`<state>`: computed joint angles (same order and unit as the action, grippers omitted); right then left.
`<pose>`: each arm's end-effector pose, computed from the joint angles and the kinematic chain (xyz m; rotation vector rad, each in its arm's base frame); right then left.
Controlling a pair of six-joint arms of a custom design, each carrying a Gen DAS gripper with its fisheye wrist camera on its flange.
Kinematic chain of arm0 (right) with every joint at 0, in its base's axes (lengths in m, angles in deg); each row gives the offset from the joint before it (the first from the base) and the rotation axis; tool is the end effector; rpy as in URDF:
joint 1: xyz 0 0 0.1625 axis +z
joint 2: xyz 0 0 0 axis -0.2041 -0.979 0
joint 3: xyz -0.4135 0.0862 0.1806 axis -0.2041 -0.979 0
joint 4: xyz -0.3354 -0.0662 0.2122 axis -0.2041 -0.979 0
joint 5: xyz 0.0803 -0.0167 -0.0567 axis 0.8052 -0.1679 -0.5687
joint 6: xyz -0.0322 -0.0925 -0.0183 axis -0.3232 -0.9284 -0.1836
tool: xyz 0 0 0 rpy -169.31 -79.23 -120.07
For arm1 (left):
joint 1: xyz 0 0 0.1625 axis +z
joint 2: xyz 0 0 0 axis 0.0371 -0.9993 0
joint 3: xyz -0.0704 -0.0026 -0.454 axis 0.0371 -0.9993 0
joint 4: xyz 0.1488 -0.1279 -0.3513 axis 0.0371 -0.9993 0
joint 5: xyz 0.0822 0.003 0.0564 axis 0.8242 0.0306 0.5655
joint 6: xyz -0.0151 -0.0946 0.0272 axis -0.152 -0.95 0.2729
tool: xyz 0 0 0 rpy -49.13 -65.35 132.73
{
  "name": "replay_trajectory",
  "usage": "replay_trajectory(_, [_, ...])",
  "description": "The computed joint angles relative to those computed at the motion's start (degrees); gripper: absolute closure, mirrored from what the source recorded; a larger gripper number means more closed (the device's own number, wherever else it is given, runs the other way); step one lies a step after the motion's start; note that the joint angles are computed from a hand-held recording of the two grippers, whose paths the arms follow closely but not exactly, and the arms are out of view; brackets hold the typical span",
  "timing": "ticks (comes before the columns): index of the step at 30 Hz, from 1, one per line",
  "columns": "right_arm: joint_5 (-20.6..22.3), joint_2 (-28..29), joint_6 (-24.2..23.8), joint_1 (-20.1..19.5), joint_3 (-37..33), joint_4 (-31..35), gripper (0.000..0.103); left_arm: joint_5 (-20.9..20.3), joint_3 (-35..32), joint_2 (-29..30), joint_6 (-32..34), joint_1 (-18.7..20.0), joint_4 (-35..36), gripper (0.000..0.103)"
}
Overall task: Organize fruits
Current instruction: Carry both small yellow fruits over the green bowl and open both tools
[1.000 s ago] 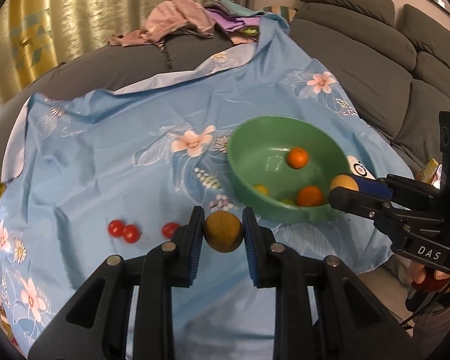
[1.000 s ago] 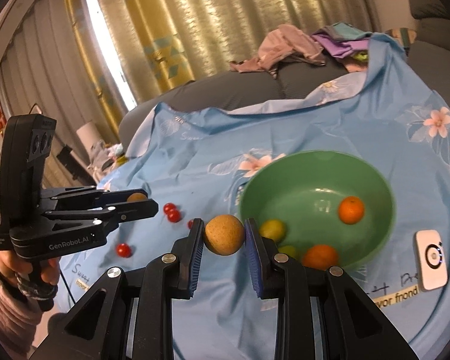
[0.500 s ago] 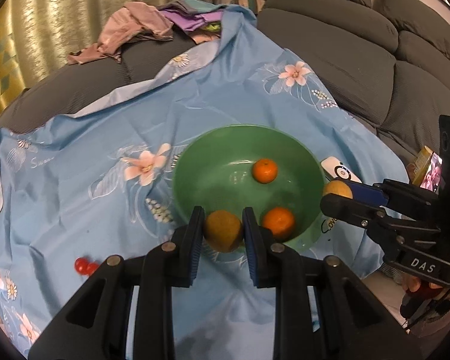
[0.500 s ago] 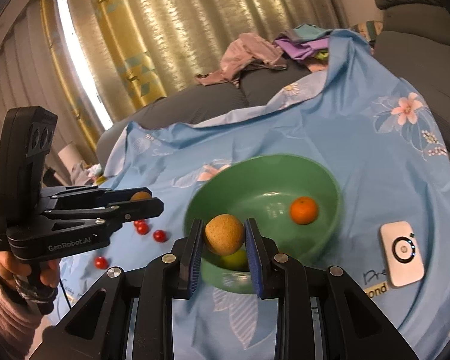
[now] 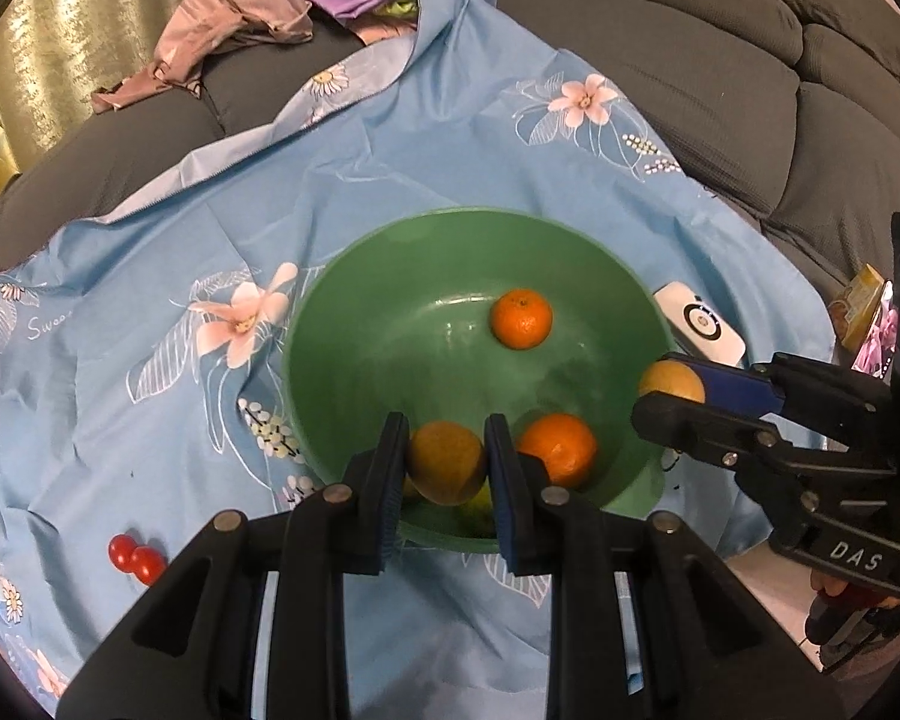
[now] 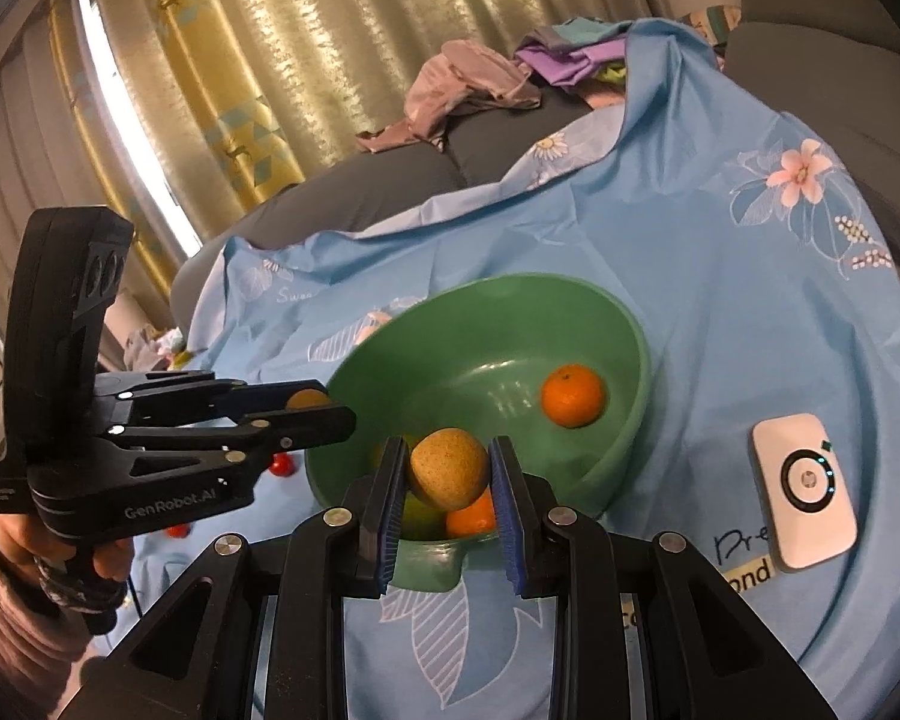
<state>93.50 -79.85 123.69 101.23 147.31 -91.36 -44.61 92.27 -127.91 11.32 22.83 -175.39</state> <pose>0.1028 -0.2439 0.2657 0.1928 -2.4077 1.2717 -0.3758 -0.3702 0.0324 1.3665 2.3531 -0.2979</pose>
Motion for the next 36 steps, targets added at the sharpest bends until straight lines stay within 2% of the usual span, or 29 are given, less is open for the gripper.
replay_trajectory(7, [0.98,2.34,0.0,0.93,-0.73,-0.5,0.074,-0.08,-0.49,1.1,0.25,0.55,0.71,0.078])
replay_trajectory(36, [2.12,2.95,1.05,1.19,-0.98,0.05,0.073,0.27,-0.24,0.99,0.12,0.61,0.74,0.078])
